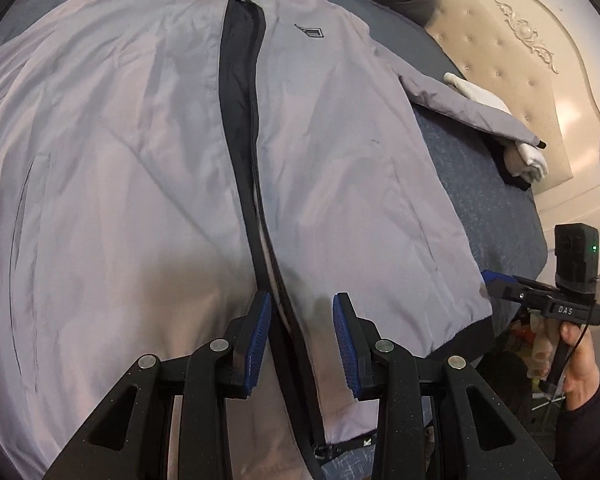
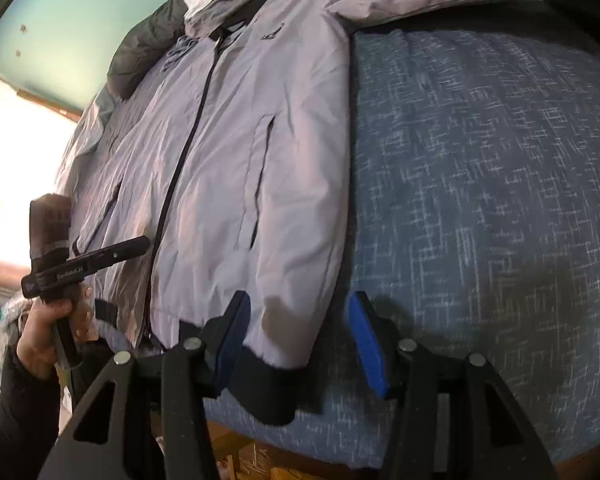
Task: Fold clothes
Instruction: 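Release the collar and move both tools to the black hem, then grasp the black hem with both tools and pull it straight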
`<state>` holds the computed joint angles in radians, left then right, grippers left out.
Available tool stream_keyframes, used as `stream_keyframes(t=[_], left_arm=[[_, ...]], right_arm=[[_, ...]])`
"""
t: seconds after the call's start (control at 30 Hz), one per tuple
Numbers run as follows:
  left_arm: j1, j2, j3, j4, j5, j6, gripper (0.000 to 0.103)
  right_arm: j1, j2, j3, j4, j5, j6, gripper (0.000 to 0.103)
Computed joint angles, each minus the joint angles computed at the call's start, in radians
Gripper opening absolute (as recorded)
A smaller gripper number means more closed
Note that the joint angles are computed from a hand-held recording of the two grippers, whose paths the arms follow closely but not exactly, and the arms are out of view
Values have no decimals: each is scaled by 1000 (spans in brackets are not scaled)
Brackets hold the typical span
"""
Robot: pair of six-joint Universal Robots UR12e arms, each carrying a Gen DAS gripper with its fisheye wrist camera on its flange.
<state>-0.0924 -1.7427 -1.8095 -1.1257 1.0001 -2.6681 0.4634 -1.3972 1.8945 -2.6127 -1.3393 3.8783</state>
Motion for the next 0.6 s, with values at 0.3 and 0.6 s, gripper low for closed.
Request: stream_keyframes(t=[0.3,0.6], left_arm=[[10,7,-28,-47,-20,16,32],[3,32,-28,-98,-28,101,5]], right_arm=[[-6,3,25,-30,60,7,45],[-1,-19,40,-59,47,-25,12]])
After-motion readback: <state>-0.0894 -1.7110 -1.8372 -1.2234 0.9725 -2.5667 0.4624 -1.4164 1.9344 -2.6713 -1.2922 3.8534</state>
